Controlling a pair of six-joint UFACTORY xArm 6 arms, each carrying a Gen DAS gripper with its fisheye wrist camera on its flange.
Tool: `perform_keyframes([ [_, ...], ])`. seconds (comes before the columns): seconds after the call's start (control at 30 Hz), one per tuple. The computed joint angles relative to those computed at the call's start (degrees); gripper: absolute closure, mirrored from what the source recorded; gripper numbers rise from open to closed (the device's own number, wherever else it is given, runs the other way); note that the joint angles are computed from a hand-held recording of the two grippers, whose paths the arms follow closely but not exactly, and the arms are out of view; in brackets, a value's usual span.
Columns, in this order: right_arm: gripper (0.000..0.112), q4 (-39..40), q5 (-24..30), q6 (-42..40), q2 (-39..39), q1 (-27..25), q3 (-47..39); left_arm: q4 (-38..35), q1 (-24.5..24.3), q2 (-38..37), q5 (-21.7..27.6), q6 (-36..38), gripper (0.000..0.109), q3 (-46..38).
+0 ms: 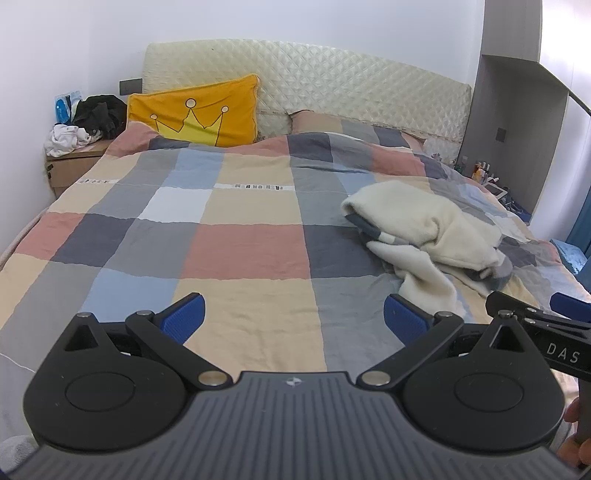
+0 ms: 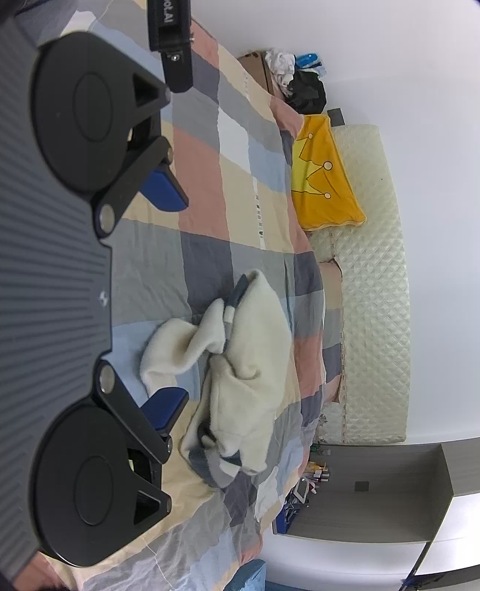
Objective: Fold large clothes
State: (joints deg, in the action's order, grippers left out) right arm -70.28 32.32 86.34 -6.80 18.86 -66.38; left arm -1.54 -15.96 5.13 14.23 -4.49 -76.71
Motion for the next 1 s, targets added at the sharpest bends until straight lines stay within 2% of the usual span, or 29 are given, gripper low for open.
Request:
perform_keyframes([
  [0.23, 0.009, 0.3, -0.1, -0.1, 0.2, 0.0, -0.1, -2.1, -0.2, -0.1, -0.8, 1.6, 0.006, 0.5],
  [0.6, 0.009, 0.0, 0.1, -0.2, 0.1, 0.1, 0.0, 1.1, -0.5, -0.2, -1.3, -1.2, 0.006, 0.7],
  [1.0, 0.009, -0.2, 0.1, 0.0, -0.5, 0.3, 0.6, -0.2, -0.5, -1.0, -1.6, -0.2, 0.006, 1.5],
])
